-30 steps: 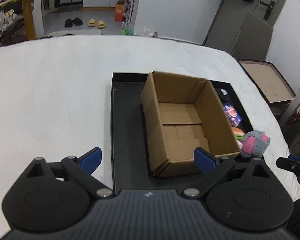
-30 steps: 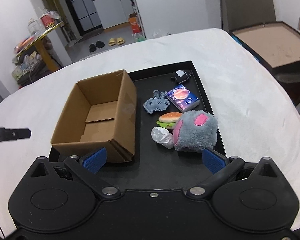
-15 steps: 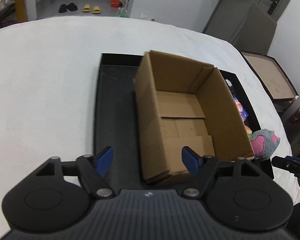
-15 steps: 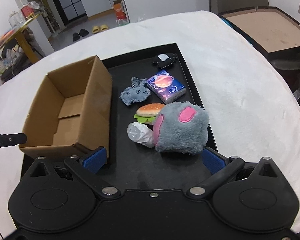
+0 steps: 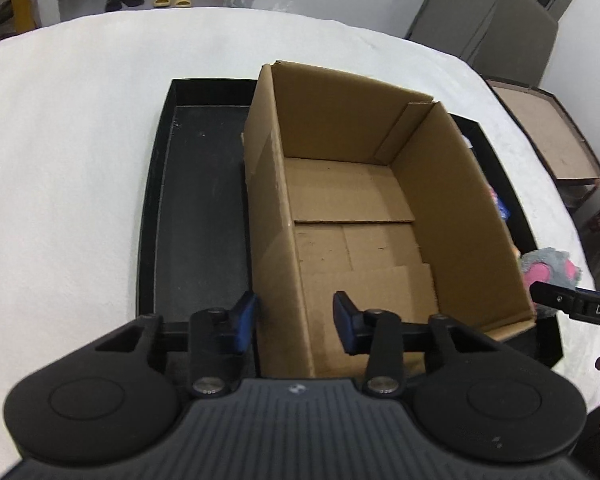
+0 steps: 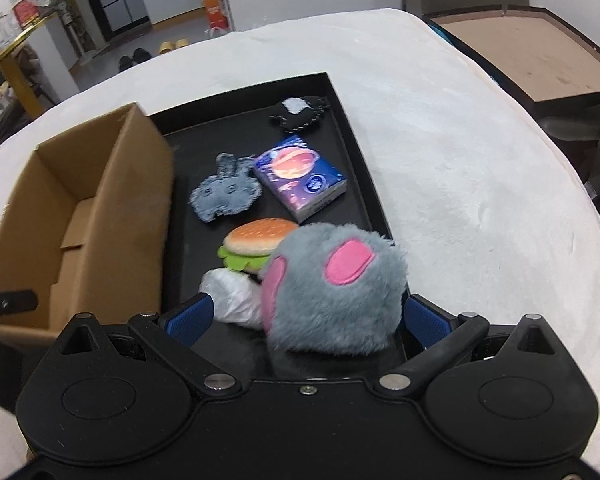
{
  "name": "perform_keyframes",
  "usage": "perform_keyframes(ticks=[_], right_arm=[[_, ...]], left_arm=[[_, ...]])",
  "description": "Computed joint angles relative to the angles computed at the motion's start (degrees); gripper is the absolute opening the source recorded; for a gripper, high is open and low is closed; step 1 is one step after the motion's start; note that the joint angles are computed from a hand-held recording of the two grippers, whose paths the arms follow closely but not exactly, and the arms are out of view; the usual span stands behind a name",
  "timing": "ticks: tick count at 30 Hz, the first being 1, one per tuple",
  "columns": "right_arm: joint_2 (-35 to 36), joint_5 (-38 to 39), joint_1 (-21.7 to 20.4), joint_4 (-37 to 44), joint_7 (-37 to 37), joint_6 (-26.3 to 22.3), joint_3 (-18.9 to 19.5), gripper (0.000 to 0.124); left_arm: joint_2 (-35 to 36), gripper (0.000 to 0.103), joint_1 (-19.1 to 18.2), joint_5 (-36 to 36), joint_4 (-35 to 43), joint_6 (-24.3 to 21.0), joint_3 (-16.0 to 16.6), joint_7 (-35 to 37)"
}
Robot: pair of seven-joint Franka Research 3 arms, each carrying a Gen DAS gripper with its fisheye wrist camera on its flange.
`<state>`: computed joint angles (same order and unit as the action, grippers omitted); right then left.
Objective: Organize soft objects
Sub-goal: 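Move the right tool to the grey fluffy ball and close on it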
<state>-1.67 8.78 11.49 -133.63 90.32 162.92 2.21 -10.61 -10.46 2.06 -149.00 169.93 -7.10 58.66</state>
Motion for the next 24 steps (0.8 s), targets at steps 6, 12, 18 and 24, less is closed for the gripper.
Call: perform_keyframes(ticks=[6,12,18,24], right_arm=[[3.15,0.33,0.12,0.7,0.29,2.66,-0.19,0.103],[3.81,-3.02,0.87,-0.19,2.57,7.76,-0.7,0.087],[3.25,-4.79,0.99,-0.1,2.26,7.55,-0.67,0.063],[2.37,-4.04,1.33,-0.89,2.77,8.6,-0.31,0.059]], left_arm=[[1.06,0.019,5.17,10.05,0.53,-0.58,-3.71,-11.94],[0.85,0.018,6.23,17.17,0.9,-1.68,-4.58,-19.8],[0.72,0.019,4.65,15.71,1.08,-2.4,-3.2,-19.57],[0.01,0.019,3.85,12.66,-0.19,-1.07,-1.88,-17.55]])
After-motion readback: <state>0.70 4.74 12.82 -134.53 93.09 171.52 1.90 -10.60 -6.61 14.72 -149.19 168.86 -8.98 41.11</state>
